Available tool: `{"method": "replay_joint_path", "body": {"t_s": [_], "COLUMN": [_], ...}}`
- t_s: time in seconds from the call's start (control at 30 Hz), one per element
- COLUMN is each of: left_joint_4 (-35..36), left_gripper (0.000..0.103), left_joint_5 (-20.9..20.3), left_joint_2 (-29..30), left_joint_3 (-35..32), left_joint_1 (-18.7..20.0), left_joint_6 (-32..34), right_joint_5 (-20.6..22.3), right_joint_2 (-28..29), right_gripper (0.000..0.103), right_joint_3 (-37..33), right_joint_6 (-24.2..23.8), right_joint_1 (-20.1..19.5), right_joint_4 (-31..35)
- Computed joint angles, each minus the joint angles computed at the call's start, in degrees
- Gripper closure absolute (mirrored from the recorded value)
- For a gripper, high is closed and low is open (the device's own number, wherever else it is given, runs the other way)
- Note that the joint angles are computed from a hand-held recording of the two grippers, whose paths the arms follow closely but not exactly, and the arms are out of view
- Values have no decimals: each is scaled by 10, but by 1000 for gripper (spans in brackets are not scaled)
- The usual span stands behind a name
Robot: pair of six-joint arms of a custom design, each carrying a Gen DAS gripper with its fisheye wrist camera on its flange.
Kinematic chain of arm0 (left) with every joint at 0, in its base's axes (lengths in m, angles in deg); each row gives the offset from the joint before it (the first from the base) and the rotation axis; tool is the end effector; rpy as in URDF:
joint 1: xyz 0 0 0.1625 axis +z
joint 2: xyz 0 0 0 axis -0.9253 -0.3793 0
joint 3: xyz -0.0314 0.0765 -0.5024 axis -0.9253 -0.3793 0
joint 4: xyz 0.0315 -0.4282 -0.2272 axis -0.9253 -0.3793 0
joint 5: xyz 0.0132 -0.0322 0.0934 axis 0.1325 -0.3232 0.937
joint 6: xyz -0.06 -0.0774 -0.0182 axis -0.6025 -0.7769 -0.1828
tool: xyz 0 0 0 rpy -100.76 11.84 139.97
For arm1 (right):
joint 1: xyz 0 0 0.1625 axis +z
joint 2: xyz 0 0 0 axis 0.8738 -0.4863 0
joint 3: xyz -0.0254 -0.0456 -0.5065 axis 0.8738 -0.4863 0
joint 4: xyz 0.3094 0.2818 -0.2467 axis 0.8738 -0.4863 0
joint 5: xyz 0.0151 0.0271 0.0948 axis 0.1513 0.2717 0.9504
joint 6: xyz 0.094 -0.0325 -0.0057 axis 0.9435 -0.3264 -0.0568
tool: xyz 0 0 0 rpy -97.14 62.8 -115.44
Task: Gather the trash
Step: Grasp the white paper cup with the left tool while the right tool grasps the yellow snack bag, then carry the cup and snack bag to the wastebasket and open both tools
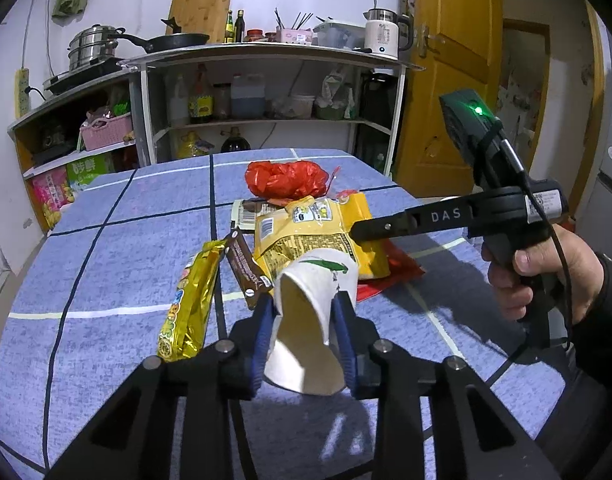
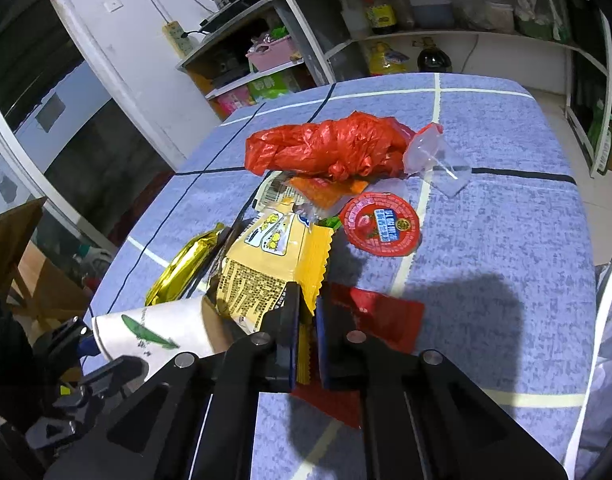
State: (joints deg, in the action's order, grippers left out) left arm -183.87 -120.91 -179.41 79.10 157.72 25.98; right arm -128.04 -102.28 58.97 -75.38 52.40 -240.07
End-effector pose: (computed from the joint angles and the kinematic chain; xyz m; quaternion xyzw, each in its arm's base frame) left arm 0.1345 -0.3577 0.2795 0.4441 0.8451 -0.2607 0.1436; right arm 0.2762 -0.4206 -0.1536 0.0815 -0.9335 0.3122 0.1563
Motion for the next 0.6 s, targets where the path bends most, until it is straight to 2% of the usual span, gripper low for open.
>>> {"method": "replay_joint_path", "body": {"t_s": [0.27,0.6], "left_joint_4": [15,14], "left_gripper": [76,76], "left_joint_5": [-19,-32], "left_joint_2": [-17,-36], "left_joint_3": [0,12], "left_joint_1": [2,-5], "left_joint_6": [-16,-41], "right_joint_5": [-6,-9], "right_joint_2": [-6,-16], "right_gripper": [98,99], "right_joint_3": [20,65], "right_joint_6": [1,13], "right_joint_1": [13,33], "right_joint_4": [-30,-110]}}
